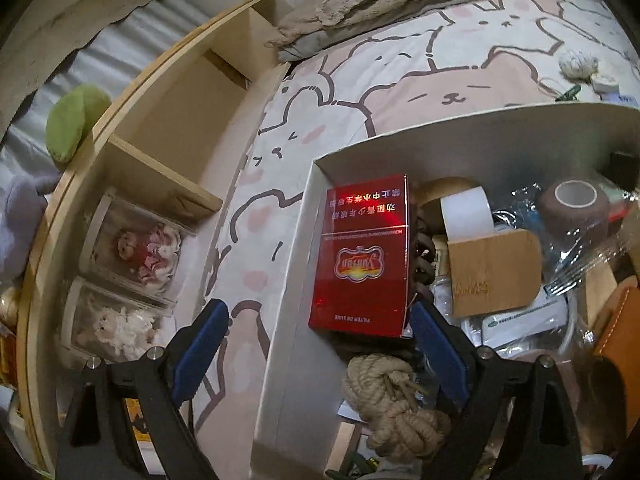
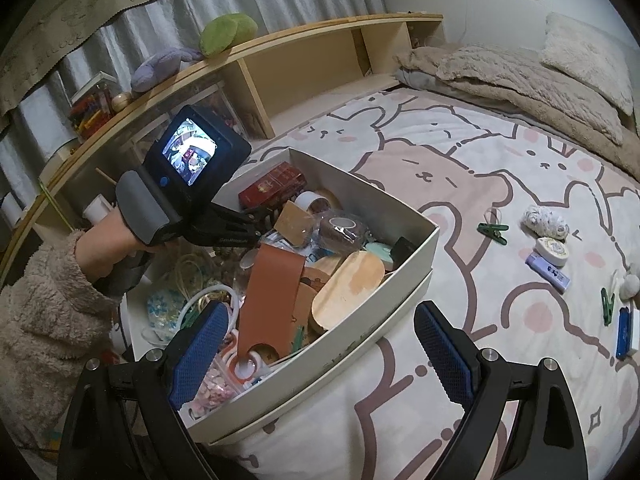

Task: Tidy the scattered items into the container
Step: 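Withdraw both tools up and away from the white box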

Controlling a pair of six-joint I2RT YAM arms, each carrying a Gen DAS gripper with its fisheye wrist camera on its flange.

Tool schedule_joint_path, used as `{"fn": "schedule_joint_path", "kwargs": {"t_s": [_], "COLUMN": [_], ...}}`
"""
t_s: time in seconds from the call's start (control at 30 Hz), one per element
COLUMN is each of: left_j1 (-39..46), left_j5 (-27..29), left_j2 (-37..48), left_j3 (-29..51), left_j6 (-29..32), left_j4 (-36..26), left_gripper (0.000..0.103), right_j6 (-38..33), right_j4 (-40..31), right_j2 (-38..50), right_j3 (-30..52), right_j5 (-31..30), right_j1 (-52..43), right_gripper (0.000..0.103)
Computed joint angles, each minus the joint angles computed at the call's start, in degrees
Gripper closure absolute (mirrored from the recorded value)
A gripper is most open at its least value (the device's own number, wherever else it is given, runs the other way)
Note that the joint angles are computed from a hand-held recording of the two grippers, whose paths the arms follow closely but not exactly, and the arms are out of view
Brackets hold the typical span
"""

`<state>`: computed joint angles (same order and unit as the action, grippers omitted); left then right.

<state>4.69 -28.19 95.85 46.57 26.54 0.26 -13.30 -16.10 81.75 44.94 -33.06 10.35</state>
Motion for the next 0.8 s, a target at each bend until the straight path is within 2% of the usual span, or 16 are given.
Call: {"fn": "schedule_joint_path", "kwargs": {"t_s": [0.23,0.5,0.8], "left_j1": [-0.96,-2.73,-3.39], "left_j5": [4.45,9.73,17.36], "left_j2": [-4.7,-15.41,-30.71], "left_j3": [-1.33,-7.05,-13.12], "left_j6": [-4.71,-8.73,-14.56], "left_j4": [-4.59,-8.34,-14.57], "left_gripper": [0.01,0.01,0.01], "right_j6": [1.35,2.7,3.32], "right_j4": [1.1,0.48,-2.08], "right_j2": [-0.92,-4.36,-12.8], "right_j3": [-0.79,-2.24,-4.5], "right_j5": [-0.87,-2.5,-2.9], "right_j1": [-0.3,0.43,1.53], "right_gripper": [0.009,0.009,0.009]}}
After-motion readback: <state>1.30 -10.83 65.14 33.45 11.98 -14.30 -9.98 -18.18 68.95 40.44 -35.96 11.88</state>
